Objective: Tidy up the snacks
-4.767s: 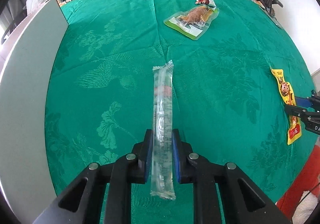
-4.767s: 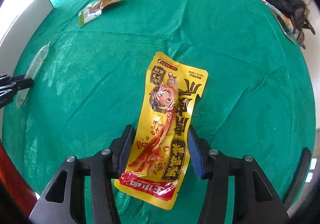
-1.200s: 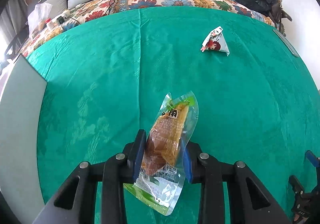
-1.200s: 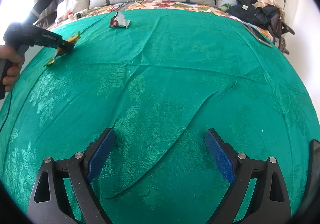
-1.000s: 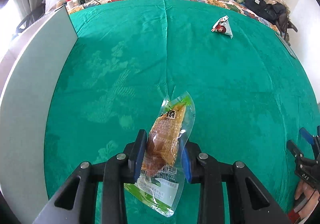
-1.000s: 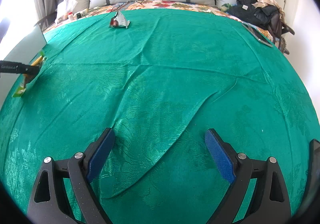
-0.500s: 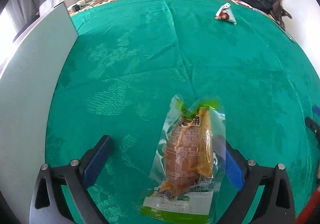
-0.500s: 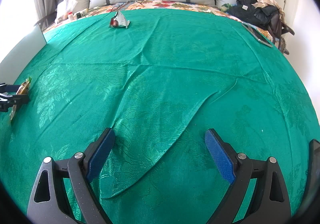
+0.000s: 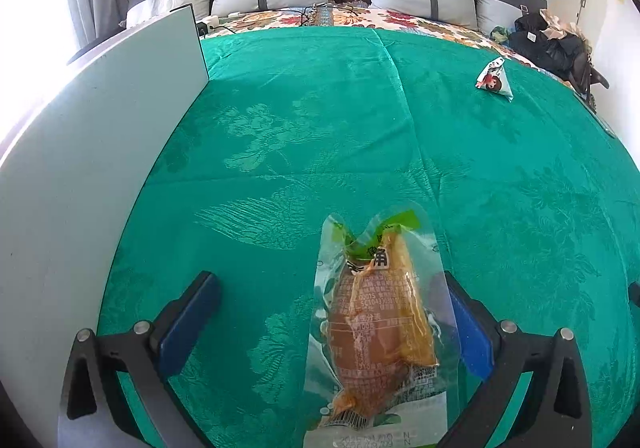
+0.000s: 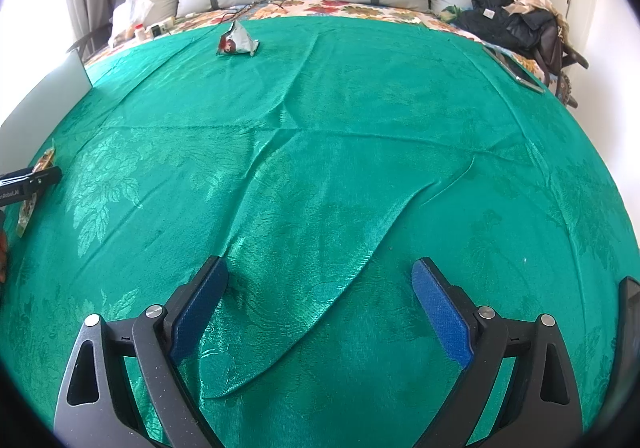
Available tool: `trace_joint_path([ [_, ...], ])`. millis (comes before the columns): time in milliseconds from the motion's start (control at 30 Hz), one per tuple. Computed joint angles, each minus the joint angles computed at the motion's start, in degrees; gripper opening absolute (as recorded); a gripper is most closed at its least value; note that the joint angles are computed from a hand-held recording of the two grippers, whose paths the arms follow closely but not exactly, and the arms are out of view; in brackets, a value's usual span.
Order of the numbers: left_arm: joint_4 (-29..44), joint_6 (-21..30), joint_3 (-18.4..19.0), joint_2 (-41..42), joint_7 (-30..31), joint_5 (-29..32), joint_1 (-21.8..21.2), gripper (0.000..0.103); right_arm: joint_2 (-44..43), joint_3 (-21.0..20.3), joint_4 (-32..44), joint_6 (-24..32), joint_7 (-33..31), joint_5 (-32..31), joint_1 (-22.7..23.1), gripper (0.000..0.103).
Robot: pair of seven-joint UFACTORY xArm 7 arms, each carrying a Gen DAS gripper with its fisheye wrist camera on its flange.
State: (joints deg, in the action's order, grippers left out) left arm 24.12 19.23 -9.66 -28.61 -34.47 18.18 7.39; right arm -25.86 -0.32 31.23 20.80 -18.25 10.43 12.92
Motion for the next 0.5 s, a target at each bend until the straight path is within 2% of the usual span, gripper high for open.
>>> trace_joint_path([
  [67,0.5,0.0,-0.2,0.6,-0.2,0.2,0.1,0.103,2.0,-0.3,3.8,4.5,-1.9,-0.4,0.8,0.094],
  [167,0.4,-0.1,-0.1,0.6,-0.4,0.3,0.0,0.103,7.0,-0.8,9.4,1.2,-6.9,3.2,4.3,0.094],
  [267,0.4,-0.1,-0.1,0.6,-0.5,0.4,0.0,0.103,18.9,0.8,22.3,1.9,-9.7,6.6,6.0,0.094],
  [300,0.4,-0.1,0.0,0.6,-0.4,0.4,0.0,0.103,23.5,2.0,27.5,2.9,-8.7,5.8,5.5,0.094],
  [367,0.4,-0.2,0.0,0.6,-0.5,0.4,0.0,0.103,32.8,3.9,37.9,4.3,-2.0,-0.3,5.0,0.094],
  [500,0.5,-0.2,0.0,0.7,-0.4,0.4,-0.1,0.103,47.3,4.7,56.5,9.4,9.8,-7.6,6.4,0.092],
])
